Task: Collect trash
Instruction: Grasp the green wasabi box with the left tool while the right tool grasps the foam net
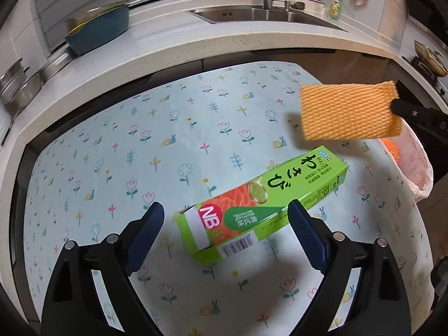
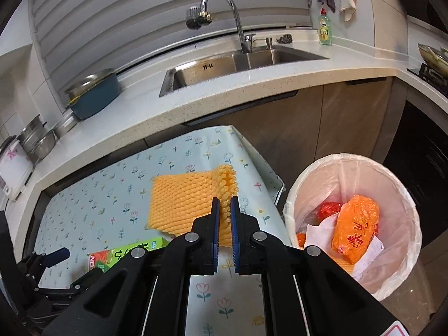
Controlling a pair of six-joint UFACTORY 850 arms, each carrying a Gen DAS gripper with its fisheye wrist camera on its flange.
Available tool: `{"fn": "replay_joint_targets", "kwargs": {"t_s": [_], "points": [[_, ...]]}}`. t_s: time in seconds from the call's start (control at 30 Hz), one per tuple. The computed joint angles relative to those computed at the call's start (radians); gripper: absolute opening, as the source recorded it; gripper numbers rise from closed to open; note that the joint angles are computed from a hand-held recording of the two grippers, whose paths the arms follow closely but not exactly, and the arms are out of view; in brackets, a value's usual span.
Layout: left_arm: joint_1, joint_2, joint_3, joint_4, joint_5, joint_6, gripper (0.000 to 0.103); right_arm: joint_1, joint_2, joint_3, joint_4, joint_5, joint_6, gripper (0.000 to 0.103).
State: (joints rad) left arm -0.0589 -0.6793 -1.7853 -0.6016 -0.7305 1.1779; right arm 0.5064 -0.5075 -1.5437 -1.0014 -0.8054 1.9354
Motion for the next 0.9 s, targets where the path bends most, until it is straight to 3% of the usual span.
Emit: {"fn": "replay_joint_targets", "kwargs": {"t_s": [0.13, 0.27, 0.43, 0.57, 0.67, 0.77, 0.9], "points": [[-0.017, -0.072, -0.088, 0.027, -0.082, 0.008, 0.089, -0.010, -0.070, -0.058, 0.071, 0.061, -0.077, 0.008], [-0.006, -0.123, -0.163, 0.012, -0.219, -0.022, 0.090, 0.002, -0.109, -0.090, 0.116, 0.082, -0.131, 0.008], [0.012, -0.102, -0.116, 0.015, -0.322, -0.059, 0.089, 0.019, -0.081, -0.047, 0.099, 0.107, -0.088, 0.007], [0.005, 0.049, 0.129, 0.002, -0.161, 0.054, 0.089, 0.038, -0.042, 0.003, 0.080, 0.120, -0.055, 0.007], [-0.001, 0.127, 0.245, -0.012, -0.122, 0.098, 0.086, 0.055, -0.007, 0.049, 0.063, 0.128, -0.017, 0.007], [-0.007, 0.178, 0.314, -0.017, -0.104, 0.092, 0.073, 0.074, 0.031, 0.099, 0.042, 0.124, 0.025, 0.007], [-0.012, 0.231, 0.382, -0.022, -0.090, 0.090, 0.063, 0.092, 0.087, 0.168, 0.013, 0.115, 0.086, 0.007]]}}
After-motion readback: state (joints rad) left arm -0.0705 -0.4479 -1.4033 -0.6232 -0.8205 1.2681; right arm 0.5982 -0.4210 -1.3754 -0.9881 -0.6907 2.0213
